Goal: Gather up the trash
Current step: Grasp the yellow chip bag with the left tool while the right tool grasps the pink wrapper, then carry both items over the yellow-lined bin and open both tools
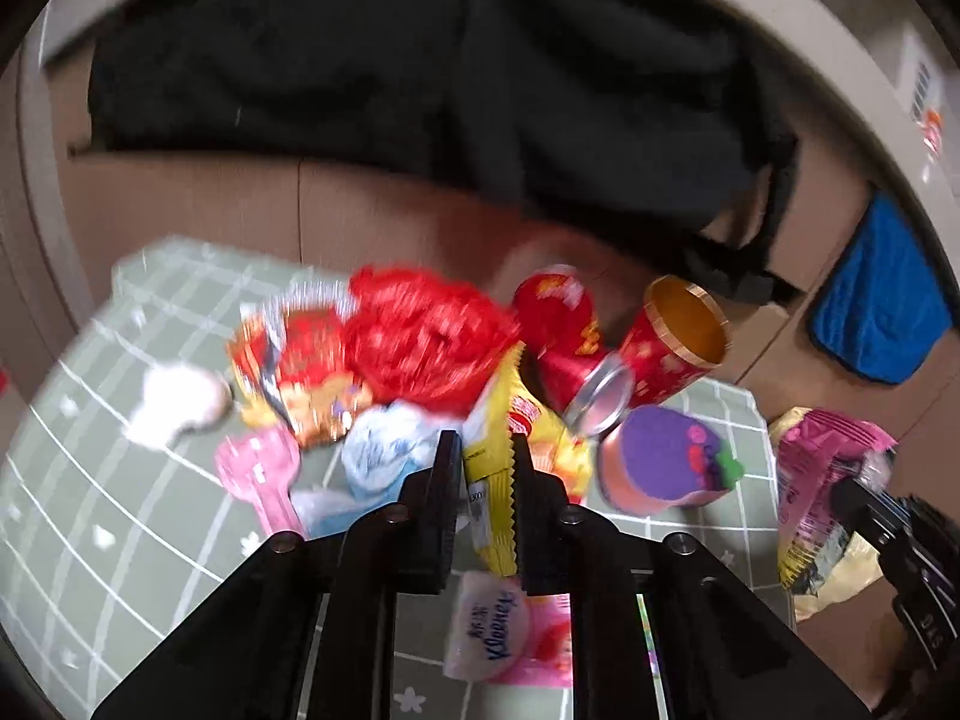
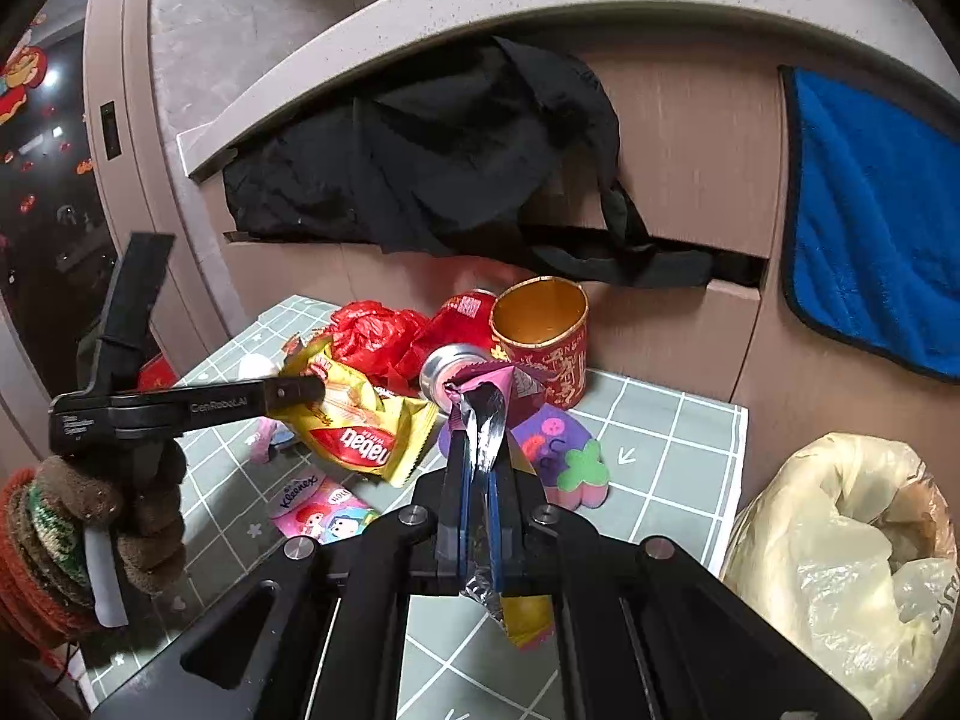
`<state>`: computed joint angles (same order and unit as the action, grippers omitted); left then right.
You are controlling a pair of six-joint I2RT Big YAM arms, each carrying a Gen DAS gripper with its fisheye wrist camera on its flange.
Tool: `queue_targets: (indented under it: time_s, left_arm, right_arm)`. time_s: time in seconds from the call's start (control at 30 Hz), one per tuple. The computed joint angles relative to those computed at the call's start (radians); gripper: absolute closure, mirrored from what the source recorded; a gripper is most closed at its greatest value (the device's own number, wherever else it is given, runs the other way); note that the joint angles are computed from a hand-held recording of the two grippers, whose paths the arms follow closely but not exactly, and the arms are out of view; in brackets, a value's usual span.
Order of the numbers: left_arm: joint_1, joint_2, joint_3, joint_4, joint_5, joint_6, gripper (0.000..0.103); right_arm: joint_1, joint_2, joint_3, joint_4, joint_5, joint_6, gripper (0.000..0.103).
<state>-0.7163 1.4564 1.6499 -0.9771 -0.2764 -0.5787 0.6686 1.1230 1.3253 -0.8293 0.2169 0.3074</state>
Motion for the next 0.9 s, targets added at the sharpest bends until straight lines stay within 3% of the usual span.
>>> queue_targets:
  time_s: [0.33, 0.5, 0.67, 0.9]
  left_arm:
    - [-0.12, -0.016, 0.119, -0.007, -0.191, 0.073, 0.089]
    - [-0.206, 0.018, 0.193, 0.054, -0.254, 0.099, 0.089]
    - [-0.272, 0.138, 0.344, 0.057, -0.203, 0.119, 0.089]
    - [-0.322, 0.351, 0.603, -0.011, -0.082, 0.14, 0.089]
  right_arm:
    - [-0.017, -0.073, 0.002, 0.017, 0.029, -0.031, 0.098]
    - [-0.058, -0.136, 0.008, -0.004, 0.078, -0.055, 0.098]
    - [-0.145, -0.211, -0.005, -0.047, 0.116, -0.08, 0.098]
    - [-0.377, -0.319, -0.057, -0.102, 0.035, -0.113, 0.098]
